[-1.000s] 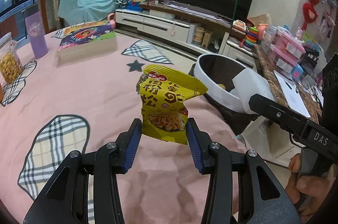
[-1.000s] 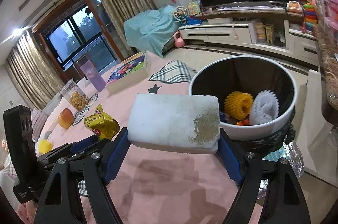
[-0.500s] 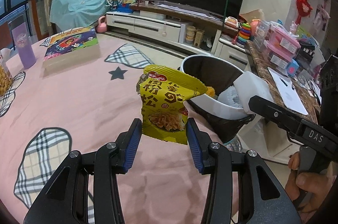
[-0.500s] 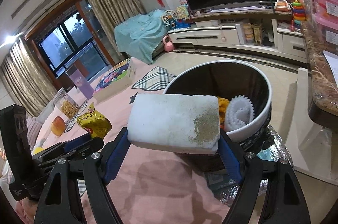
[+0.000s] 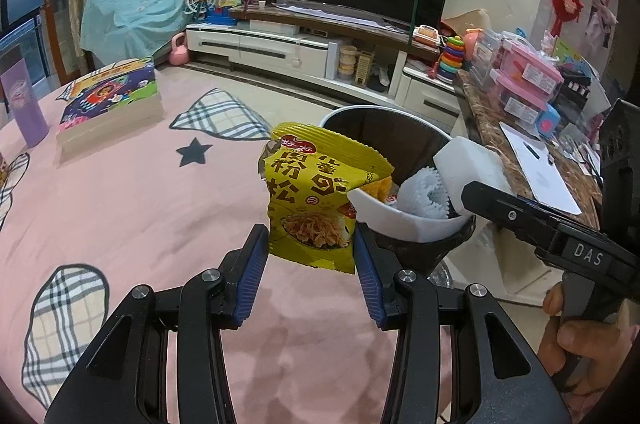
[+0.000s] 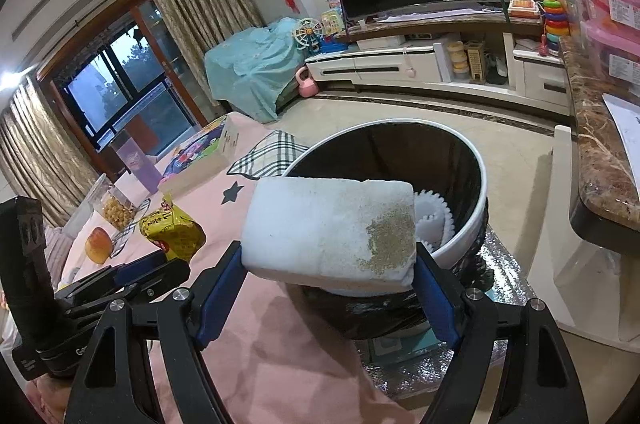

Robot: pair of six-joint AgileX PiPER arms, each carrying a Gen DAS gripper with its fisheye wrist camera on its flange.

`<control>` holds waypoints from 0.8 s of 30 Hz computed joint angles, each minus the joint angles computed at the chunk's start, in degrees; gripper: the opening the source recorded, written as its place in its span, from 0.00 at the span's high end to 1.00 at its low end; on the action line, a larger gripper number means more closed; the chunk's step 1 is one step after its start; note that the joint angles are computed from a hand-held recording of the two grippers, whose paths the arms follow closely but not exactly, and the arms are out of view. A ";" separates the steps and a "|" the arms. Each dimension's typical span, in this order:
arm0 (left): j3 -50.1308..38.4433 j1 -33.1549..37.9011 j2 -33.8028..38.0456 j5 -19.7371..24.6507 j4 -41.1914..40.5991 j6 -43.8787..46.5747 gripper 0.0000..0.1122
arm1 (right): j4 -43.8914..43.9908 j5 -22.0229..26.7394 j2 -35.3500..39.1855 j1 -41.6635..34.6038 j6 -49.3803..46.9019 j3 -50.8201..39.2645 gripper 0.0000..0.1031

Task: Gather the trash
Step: 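Carry yellow chip bag and white foam block over the bin with both tools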

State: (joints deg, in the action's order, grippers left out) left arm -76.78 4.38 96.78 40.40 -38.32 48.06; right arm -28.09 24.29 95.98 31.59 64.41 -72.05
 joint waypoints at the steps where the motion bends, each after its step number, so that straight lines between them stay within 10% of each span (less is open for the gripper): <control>1: -0.44 -0.34 0.32 0.03 0.30 -0.35 0.62 | 0.38 0.02 0.01 -0.40 -0.49 0.02 0.21; 24: -9.35 -8.22 6.12 0.15 7.80 -8.87 0.62 | 12.17 0.43 1.14 -6.98 -15.11 -2.27 0.21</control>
